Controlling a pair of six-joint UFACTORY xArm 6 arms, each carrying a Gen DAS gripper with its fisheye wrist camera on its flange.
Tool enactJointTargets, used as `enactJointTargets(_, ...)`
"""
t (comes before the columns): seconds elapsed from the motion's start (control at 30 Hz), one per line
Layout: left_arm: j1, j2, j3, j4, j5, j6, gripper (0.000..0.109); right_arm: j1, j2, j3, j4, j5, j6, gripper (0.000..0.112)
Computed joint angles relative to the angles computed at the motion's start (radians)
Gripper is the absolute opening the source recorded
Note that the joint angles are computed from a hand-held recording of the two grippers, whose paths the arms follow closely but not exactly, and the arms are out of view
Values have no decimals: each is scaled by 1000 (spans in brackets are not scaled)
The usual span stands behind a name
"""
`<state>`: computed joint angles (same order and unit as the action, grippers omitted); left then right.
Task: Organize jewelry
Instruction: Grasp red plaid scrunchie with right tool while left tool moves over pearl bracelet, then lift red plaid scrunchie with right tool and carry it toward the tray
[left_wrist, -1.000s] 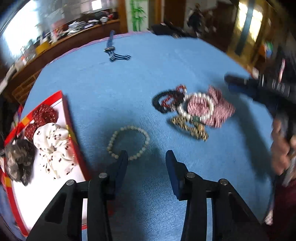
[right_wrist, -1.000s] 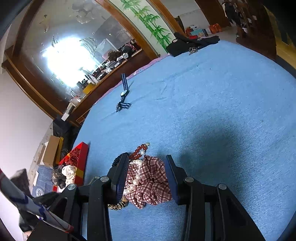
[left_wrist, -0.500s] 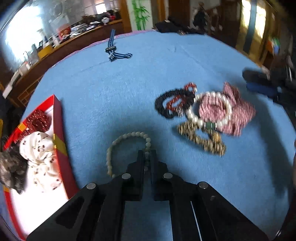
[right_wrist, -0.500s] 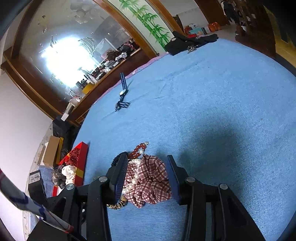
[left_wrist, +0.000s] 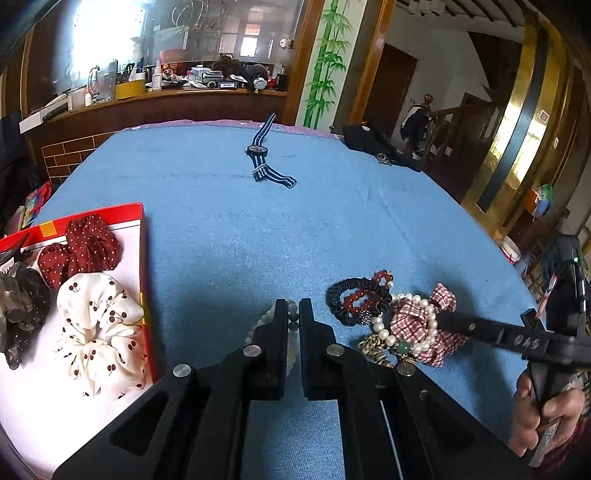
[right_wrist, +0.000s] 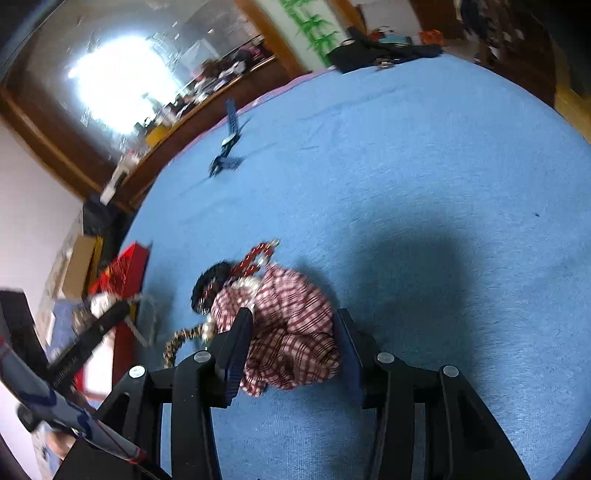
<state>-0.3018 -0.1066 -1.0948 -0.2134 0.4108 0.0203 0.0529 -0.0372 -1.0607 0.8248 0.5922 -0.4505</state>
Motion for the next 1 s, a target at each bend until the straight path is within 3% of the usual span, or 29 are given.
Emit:
enactJointTargets(0.07,-2,2,-2,-10,0,12,5,-14,12,-21,86,96,-90,13)
enactJointTargets(0.13,-2,-7,11,-18,-5,22,5,-14,-4,-4,162,80,-143,9)
enactJointTargets(0.2,-2,-6,12,-21,-12,24,5,16,-81,59,279,-96,-257,8)
enactJointTargets(0.33,-7,-6,18,-45,-18,44,5,143,-216,135,595,-482,-675,8)
enactJointTargets(0.37,-8,-6,19,-40,-19,42,5,164,-230,131,690,-518,-779,8)
enactJointTargets(0.43,-9,-6,19,-46,-18,49,5,165,-232,121,795,-505,-899,8)
enactJointTargets(0.57,-12,-6,22,-45,-23,48,5,120,-228,136,687,-403,-766,8)
enactJointTargets(0.7,-14,-9,27,-33,-31,43,5,111,-220,137,584,-366,-652,8)
enactJointTargets(1.0,-17,-28,40,-48,-58,59,5,140,-209,136,563,-381,-647,8)
